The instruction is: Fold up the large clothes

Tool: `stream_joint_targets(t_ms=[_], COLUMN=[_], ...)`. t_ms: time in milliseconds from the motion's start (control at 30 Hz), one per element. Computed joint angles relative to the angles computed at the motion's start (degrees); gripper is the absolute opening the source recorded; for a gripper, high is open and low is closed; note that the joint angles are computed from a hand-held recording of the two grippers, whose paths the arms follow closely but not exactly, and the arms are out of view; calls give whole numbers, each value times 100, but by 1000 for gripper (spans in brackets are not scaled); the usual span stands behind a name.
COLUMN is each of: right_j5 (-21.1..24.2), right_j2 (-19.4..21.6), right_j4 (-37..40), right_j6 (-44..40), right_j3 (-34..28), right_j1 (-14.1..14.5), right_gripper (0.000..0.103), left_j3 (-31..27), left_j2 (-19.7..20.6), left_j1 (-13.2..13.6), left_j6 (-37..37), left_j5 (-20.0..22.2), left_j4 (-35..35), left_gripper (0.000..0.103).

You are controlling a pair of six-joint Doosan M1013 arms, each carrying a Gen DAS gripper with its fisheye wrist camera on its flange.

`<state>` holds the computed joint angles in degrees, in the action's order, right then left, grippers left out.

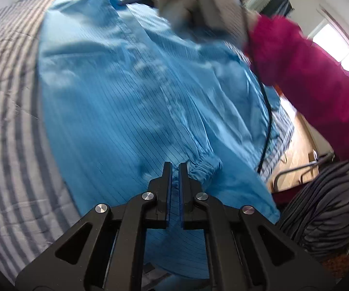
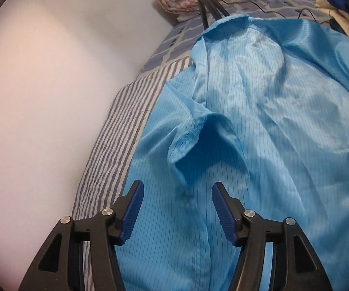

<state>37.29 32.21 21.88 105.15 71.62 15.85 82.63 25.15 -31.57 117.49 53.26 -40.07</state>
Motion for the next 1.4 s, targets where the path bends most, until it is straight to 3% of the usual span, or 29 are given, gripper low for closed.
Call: stream_joint_targets(t_ms=[100,167,200,233,267,333,367,433,533,700,733,767,800,867,967,1100,1367,1400], right_j5=[-31,3,73,138,208,531,627,540,273,-13,-75,-119,-97,-40,124,270,410,370], right_j2=[186,297,348,386,417,519,554,515,303,-285,-445,-601,-731,-1005,-1329,-1596,-1649,-1657], right_j4=[-9,71,169,33,-317,-1500,-1733,-1638,-1169,-932,-836,-733,-668,-529,-365,259,746,821], right_j6=[203,181,76,79,159,757,943,990,893,671,553,430,345,221,103,-243,-477,-524], right_j3=[-174,-285,-350,-422,-503,-709,-740,-629,-332,309,494,674,812,1126,1572,2127,2616,2643], right_j1=[-33,-60,-79,-69,-39,46,50,4,-81,-85,-73,-56,-34,30,180,378,750,761], right_gripper=[58,37,11,2,0,0,0,0,22,44,51,54,56,56,56,56,55,51], left_j3=[15,37,43,55,61,48,53,57,57,247,290,317,354,441,470,477,445,443], left_j2=[33,40,43,41,41,55,58,56,21,-263,-325,-366,-411,-512,-543,-432,-242,-227], left_j1=[-14,-9,-8,-10,-15,-13,-3,11,6,79,134,187,224,293,408,581,559,553], left_j6=[113,178,210,253,288,309,310,283,212,96,10,-47,-170,-398,-773,-985,-1183,-1191], left_j5=[85,128,147,165,175,199,204,220,162,-242,-318,-359,-460,-717,-764,-588,-429,-438], left_j4=[-31,-122,-157,-181,-187,-191,-220,-242,-159,-185,-232,-284,-266,-151,-64,-540,-881,-880], left_gripper=[1,1,1,1,1,1,1,1,1,1,4,14,33,50,50,51,50,46])
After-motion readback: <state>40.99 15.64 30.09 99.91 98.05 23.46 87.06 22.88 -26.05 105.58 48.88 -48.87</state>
